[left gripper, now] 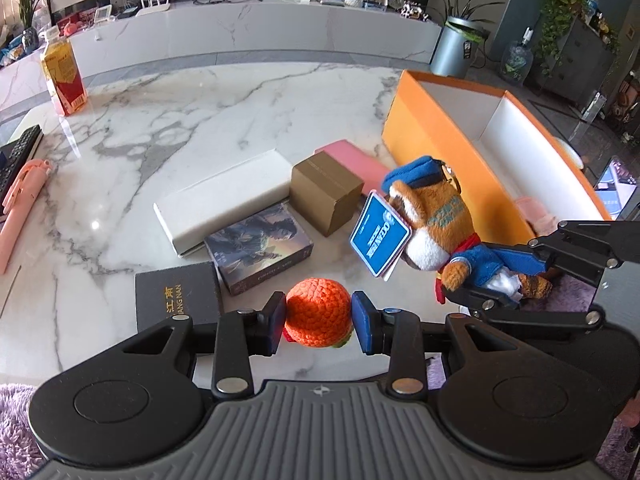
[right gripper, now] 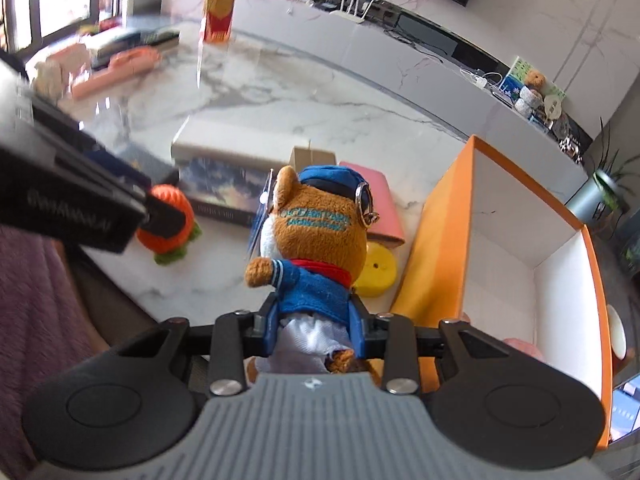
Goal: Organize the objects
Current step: 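Carry the ball and teddy bear over the orange box with both tools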
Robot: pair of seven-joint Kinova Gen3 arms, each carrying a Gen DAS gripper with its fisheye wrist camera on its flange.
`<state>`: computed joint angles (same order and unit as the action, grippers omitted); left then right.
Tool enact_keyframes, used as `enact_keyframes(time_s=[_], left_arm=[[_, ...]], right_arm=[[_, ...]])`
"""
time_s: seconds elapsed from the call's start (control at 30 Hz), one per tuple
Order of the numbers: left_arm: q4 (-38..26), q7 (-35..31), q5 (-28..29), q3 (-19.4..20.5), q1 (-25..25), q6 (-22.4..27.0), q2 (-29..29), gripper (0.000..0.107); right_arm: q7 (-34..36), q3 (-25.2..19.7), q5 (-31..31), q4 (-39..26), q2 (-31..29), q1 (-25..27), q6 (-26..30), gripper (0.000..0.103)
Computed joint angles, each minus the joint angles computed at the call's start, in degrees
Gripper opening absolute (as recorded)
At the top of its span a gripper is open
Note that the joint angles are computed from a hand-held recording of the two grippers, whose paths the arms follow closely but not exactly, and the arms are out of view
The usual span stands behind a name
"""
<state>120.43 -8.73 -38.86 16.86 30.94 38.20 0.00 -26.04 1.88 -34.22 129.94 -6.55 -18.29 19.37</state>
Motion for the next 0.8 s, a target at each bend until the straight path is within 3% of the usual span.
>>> enact_keyframes(time_s=[0.17,0.4,0.53,0.8], left_arm=[[-1.0,1.2,-2.4,1.3,0.7,0.2,-1.3,0.041],[-3.5,0.9,-6.1,2.5,0.4,-2.5,-1.8,0.041],[-5.8,-1.6,-6.8,2.0,0.1,-5.1,-0.4,0.041],[-12.4,-7.7,-7.4,-1.8,2.7,-8.8,5.5,0.041]], right_arm=[[7.2,5.7,-8.4,-1.3,-3.5,-0.1,5.6,0.036],[12.3,12.0,-13.8,-3.8,-7.5,2.0,12.8,0.036],[13.0,14.3,-15.1,-8.0,-5.6,6.0,18.7,0.036],[13.3,14.2,-16.6,-14.1,0.4,14.3,22.7,0.036]])
